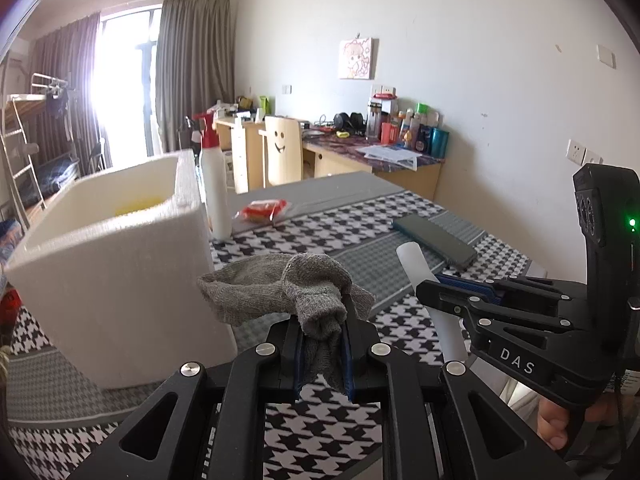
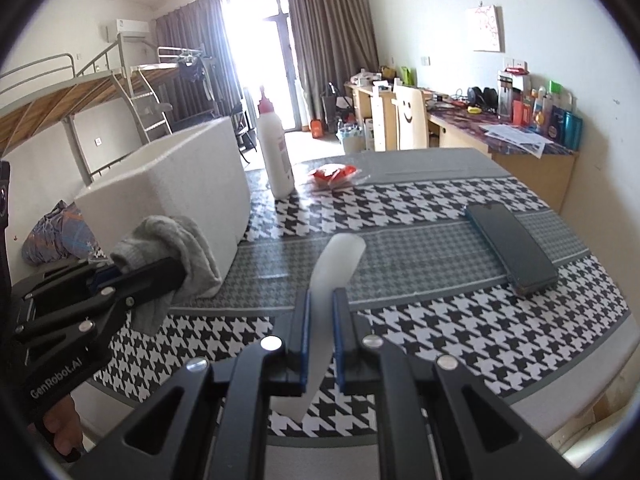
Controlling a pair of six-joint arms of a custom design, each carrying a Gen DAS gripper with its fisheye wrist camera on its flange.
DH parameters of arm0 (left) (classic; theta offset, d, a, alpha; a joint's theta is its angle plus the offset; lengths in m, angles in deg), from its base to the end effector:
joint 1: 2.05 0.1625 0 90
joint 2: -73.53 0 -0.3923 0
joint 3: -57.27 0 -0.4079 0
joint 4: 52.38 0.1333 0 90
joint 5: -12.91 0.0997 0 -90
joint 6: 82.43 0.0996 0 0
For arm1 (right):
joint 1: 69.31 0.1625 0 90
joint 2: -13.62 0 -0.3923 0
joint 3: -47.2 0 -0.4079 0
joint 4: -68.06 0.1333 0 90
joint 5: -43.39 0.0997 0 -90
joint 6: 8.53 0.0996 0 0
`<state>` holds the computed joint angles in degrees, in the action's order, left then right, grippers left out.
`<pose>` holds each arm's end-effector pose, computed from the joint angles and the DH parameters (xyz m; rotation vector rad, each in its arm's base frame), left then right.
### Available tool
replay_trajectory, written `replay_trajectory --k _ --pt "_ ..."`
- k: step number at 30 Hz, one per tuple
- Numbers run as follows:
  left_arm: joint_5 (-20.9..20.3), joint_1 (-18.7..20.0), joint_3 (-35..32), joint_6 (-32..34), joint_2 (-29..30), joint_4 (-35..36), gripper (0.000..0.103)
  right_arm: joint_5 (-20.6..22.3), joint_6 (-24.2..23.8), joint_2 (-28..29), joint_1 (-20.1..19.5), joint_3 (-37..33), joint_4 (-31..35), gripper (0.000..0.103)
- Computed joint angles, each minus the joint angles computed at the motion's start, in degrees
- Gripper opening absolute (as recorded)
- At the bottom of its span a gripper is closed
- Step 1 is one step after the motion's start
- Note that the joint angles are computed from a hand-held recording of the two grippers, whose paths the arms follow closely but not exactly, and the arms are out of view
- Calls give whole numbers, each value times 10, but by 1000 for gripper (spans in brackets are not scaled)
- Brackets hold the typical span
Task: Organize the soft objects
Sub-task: 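Lift and carry the grey cloth and white tube in both grippers over the foam box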
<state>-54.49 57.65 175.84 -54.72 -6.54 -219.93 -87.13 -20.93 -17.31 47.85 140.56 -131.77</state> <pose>-0.1153 -0.5375 0.2864 1.1062 2.3774 -0.9391 0.3571 -0.5457 0.0247 0.4313 -2.3100 1.1198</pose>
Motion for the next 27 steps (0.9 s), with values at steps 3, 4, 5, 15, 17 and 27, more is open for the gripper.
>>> replay_trajectory --k 3,4,5,15,17,27 --pt "-7 -2 -6 -1 0 2 16 4 -13 0 2 -6 -10 13" --pt "-8 -4 -8 0 0 1 16 7 -17 -1 2 -7 -13 13" --pt "-9 -5 -9 2 -1 0 16 10 -20 -3 2 -8 -15 13" --pt "-9 -12 -14 4 0 -10 16 29 -37 -5 1 -17 -28 13" --pt "-8 -15 -15 5 -2 -12 16 30 -39 -5 1 -19 -31 13" --pt "-9 -21 -28 21 -3 -38 16 48 -61 -4 6 -32 -52 13"
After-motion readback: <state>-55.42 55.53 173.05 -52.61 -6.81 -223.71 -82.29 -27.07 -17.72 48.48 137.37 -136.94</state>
